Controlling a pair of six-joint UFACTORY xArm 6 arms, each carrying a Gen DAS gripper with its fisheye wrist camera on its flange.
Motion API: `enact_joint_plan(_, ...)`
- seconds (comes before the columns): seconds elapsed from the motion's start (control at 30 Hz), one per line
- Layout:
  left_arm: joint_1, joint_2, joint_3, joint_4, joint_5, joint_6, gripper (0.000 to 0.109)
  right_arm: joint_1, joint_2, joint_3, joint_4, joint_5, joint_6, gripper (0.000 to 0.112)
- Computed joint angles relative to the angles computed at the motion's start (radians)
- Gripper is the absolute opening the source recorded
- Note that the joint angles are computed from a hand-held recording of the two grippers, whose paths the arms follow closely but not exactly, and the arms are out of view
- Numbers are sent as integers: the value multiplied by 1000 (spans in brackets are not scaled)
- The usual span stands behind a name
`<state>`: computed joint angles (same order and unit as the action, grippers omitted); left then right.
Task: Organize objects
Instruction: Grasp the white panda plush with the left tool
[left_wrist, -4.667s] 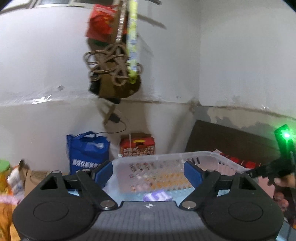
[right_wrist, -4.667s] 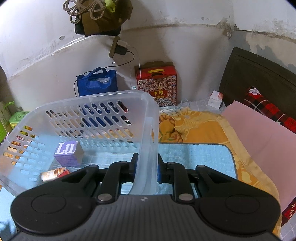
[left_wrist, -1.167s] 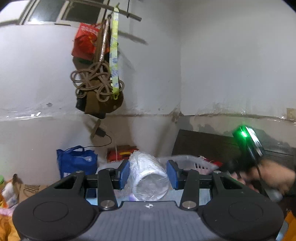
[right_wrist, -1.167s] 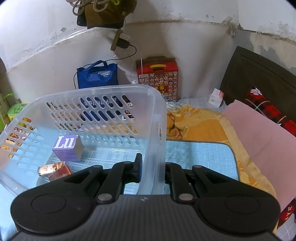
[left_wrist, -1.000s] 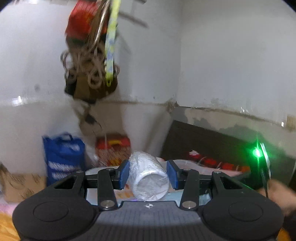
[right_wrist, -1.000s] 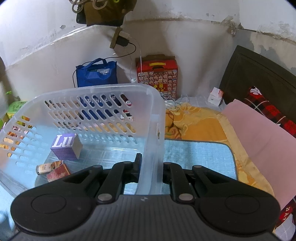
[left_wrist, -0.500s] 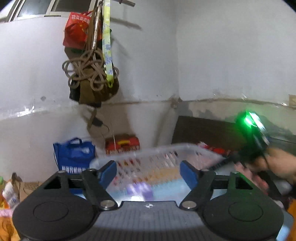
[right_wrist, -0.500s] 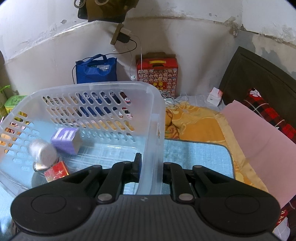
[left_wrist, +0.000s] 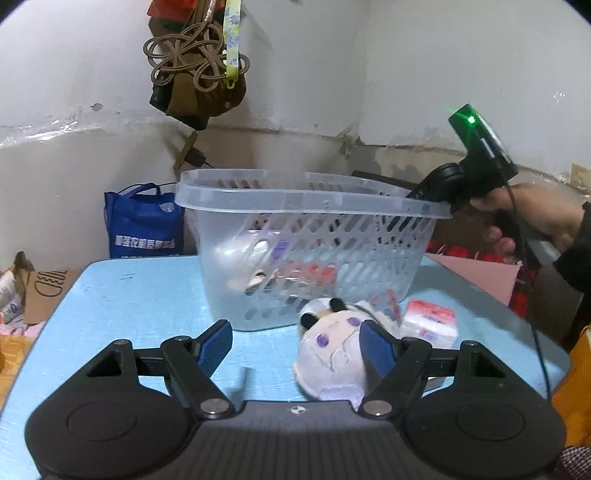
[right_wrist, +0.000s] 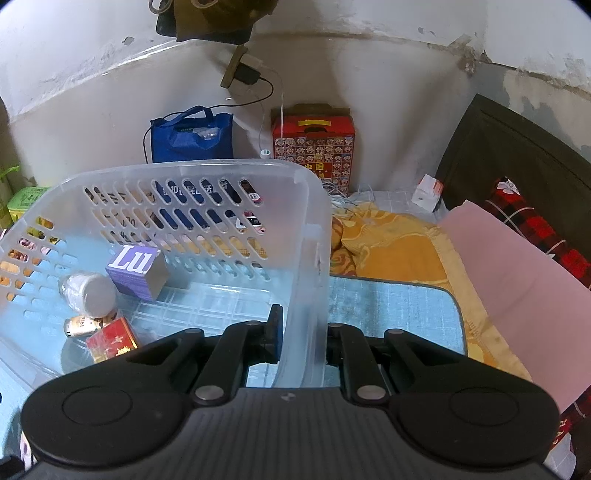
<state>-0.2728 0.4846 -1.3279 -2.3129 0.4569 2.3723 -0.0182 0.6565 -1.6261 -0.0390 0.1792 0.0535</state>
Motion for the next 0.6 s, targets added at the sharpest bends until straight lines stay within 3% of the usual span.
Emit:
enact_joint_plan(0.4, -33, 7, 19, -16, 22, 18, 81, -2, 2, -13, -91, 23, 77, 14)
enact_joint_plan(0.6, -53, 45, -19, 20, -8, -25, 84, 1, 8, -22, -99, 30, 87, 14)
